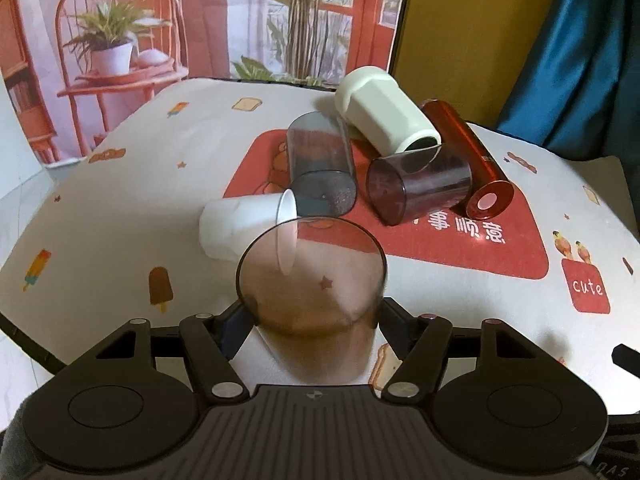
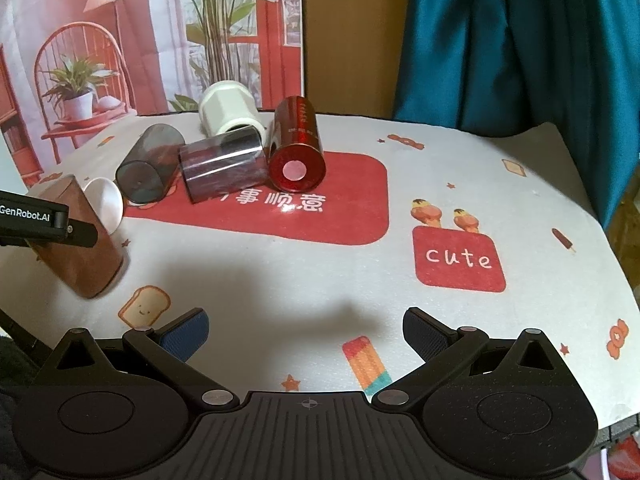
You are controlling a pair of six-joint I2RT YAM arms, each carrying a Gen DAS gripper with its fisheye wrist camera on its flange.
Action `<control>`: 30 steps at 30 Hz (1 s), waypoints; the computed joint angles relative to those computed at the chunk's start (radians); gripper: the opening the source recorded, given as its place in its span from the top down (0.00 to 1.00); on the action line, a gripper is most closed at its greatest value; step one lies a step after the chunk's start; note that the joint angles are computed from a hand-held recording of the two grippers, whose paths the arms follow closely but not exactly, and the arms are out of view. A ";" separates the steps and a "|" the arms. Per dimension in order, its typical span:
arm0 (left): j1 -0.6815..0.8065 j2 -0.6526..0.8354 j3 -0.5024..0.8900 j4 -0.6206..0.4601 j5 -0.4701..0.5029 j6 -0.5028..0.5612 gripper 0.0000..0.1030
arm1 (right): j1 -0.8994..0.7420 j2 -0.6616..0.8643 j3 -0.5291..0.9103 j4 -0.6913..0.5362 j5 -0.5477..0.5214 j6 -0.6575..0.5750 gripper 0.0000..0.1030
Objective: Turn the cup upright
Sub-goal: 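Rotate the held brown cup with the left tool until its opening faces up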
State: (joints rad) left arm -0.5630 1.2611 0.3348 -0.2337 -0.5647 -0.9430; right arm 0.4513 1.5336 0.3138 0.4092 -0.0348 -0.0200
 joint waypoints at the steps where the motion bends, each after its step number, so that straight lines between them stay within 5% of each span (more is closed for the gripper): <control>1: -0.013 0.014 0.006 0.002 -0.020 0.002 0.32 | -0.001 0.001 0.000 0.002 -0.001 0.000 0.00; 18: -0.049 0.130 0.021 0.144 -0.078 0.083 0.32 | -0.002 0.006 -0.001 0.000 -0.008 0.000 0.00; 25: -0.050 0.188 0.016 0.218 -0.020 0.121 0.33 | -0.015 0.023 0.009 -0.010 -0.015 0.011 0.00; 30: -0.007 0.133 -0.020 0.237 0.095 0.130 0.19 | -0.009 0.016 0.012 -0.024 -0.019 0.008 0.00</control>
